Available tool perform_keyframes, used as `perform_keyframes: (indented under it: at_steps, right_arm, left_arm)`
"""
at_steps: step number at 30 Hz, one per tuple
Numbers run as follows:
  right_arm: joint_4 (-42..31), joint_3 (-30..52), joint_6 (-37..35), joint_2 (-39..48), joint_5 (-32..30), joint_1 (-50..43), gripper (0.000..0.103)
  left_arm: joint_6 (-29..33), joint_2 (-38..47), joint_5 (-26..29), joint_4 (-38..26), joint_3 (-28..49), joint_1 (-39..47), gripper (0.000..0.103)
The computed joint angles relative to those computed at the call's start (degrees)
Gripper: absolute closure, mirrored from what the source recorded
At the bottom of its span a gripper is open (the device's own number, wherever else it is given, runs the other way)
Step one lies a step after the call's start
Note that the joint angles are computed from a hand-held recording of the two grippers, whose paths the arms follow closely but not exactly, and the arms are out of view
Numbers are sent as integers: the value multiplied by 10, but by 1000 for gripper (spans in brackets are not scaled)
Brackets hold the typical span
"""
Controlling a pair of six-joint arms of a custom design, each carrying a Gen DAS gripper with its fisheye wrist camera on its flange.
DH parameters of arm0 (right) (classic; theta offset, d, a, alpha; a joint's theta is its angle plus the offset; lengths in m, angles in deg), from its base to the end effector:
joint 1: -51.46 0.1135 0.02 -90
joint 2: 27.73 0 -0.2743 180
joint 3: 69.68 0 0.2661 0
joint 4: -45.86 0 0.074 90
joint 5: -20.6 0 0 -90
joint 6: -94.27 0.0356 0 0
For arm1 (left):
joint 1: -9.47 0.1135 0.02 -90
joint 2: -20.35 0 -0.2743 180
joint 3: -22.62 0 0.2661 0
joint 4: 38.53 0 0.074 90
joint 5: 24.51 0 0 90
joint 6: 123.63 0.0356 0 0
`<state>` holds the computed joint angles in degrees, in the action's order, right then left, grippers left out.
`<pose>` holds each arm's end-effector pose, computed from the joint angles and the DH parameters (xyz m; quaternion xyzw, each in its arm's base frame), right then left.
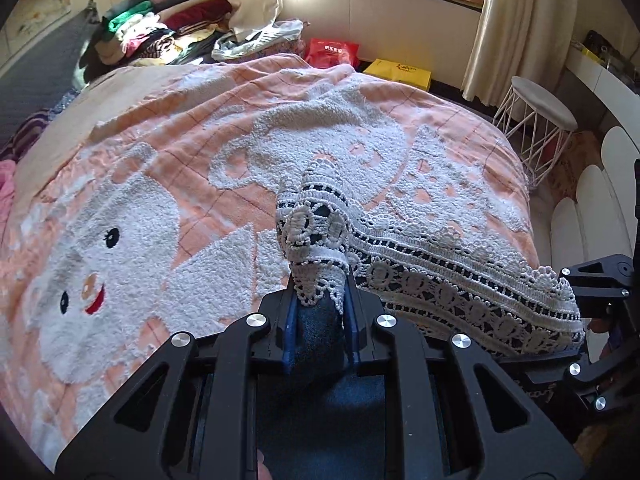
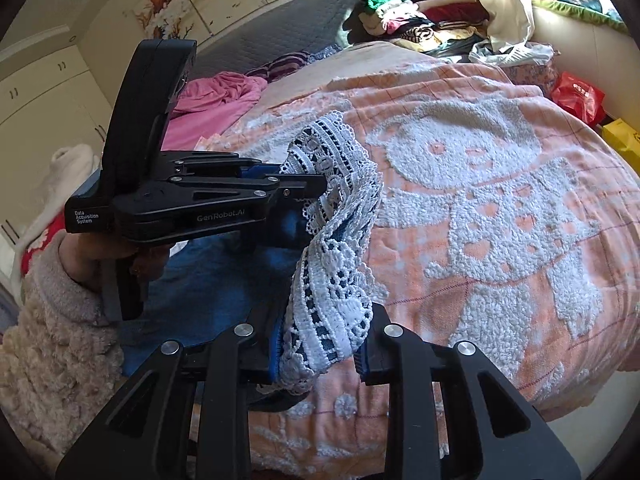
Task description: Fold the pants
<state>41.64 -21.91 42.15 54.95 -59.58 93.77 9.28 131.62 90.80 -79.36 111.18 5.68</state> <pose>0.2170 0.1893 0.1644 0.0020 0.9005 0.2165 0.3771 0.4104 -0.0424 0.1713 0.4225 0.8521 -0.1262 0.2818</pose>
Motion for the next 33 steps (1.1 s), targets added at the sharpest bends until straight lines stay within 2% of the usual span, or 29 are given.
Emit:
perform_keyframes:
  at_steps: [10, 19, 23, 25, 28, 32, 33]
  right_arm:
    - [-54, 95, -32, 35, 42, 79, 78]
    - [-87, 217, -67, 150, 34, 136, 78]
    - [-117, 283, -86, 210, 49, 165, 78]
    - [-139, 316, -97, 239, 62, 179, 78]
    - [-162, 362, -122, 282, 82, 198, 78]
    - [-189, 419, -147, 339, 88, 220, 76]
    - [-198, 433, -153, 351, 90, 225, 76]
  left_arm:
    - [29, -50, 59, -21, -28, 103, 91]
    - [72, -1, 125, -92, 4, 219, 91]
    - [76, 30, 136, -116, 26, 256, 90]
    - [67, 46, 144, -127, 39, 273, 82]
    - [41, 89, 166, -166, 89, 307, 75]
    - [16, 151, 218, -257, 181, 358, 70]
    - [12, 165, 230, -281, 203, 371, 65]
